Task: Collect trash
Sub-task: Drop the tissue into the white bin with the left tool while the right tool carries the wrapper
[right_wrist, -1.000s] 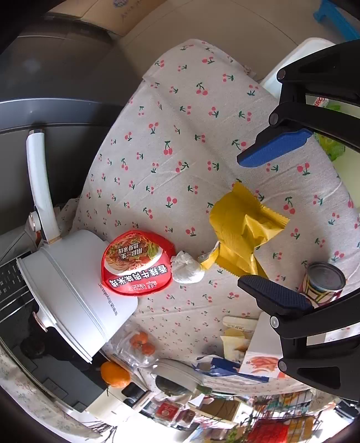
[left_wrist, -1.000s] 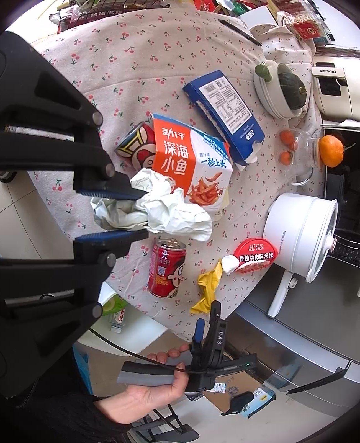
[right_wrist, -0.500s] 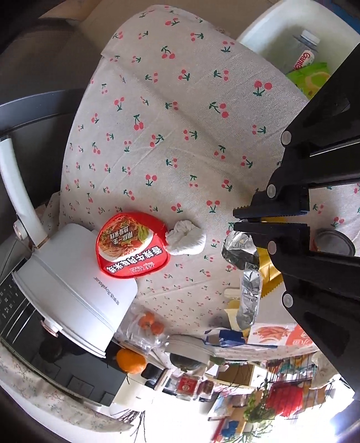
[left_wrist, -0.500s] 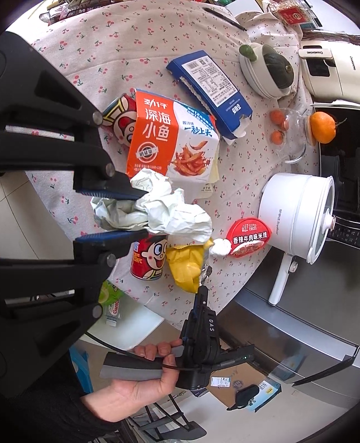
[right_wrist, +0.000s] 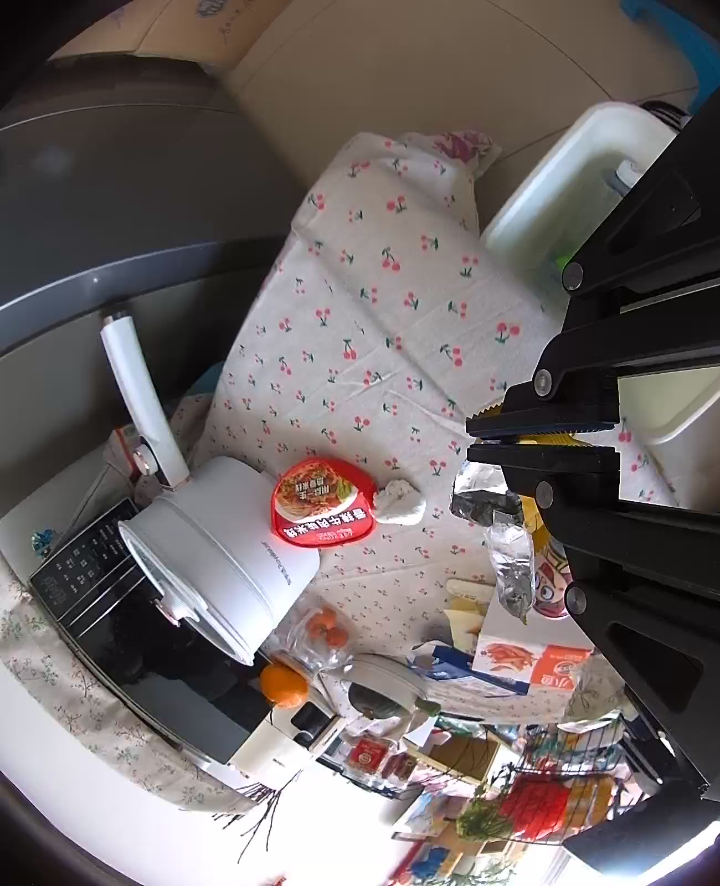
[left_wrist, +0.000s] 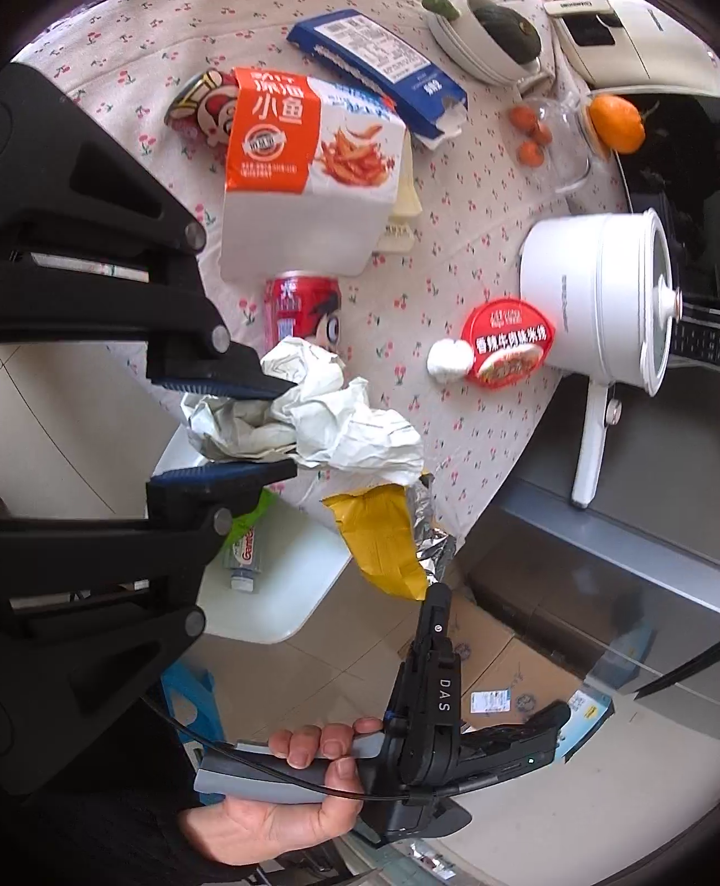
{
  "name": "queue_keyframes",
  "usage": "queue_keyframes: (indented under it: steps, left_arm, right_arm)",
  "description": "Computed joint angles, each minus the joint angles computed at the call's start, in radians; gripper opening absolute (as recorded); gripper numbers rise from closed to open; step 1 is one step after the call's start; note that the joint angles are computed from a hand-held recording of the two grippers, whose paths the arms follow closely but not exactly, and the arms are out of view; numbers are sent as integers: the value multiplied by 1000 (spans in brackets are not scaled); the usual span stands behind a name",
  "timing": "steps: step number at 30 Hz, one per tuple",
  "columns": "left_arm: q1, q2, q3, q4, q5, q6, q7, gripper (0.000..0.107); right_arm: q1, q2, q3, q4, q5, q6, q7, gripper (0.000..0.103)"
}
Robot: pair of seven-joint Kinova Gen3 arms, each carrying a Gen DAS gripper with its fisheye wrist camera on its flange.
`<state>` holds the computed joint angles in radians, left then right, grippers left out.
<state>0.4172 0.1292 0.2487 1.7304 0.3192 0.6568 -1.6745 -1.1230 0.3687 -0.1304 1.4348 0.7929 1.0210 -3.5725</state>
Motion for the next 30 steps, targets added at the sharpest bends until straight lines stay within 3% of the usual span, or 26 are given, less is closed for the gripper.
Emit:
queue_keyframes:
  steps: [9, 16, 22, 23, 30]
  left_arm:
    - [157, 171, 56, -114, -95, 57, 32, 23]
    - [240, 300, 42, -186, -141, 79, 92, 27]
    - [275, 346, 21, -242, -182, 135, 144, 51]
    - [279, 342, 18, -241, -188, 136, 152, 59]
    - [312, 285, -24, -215, -287, 142, 223, 83]
  right_arm:
    - [-100, -118, -103, 146, 40, 266, -185, 3]
    - [-97, -156, -183, 220, -7, 360, -287, 3]
    - [-86, -159, -206, 236, -32, 383, -300, 3]
    - [-85, -161, -208, 239, -34, 381, -300, 3]
    - [-65, -156, -209, 234, -53, 356, -262, 3]
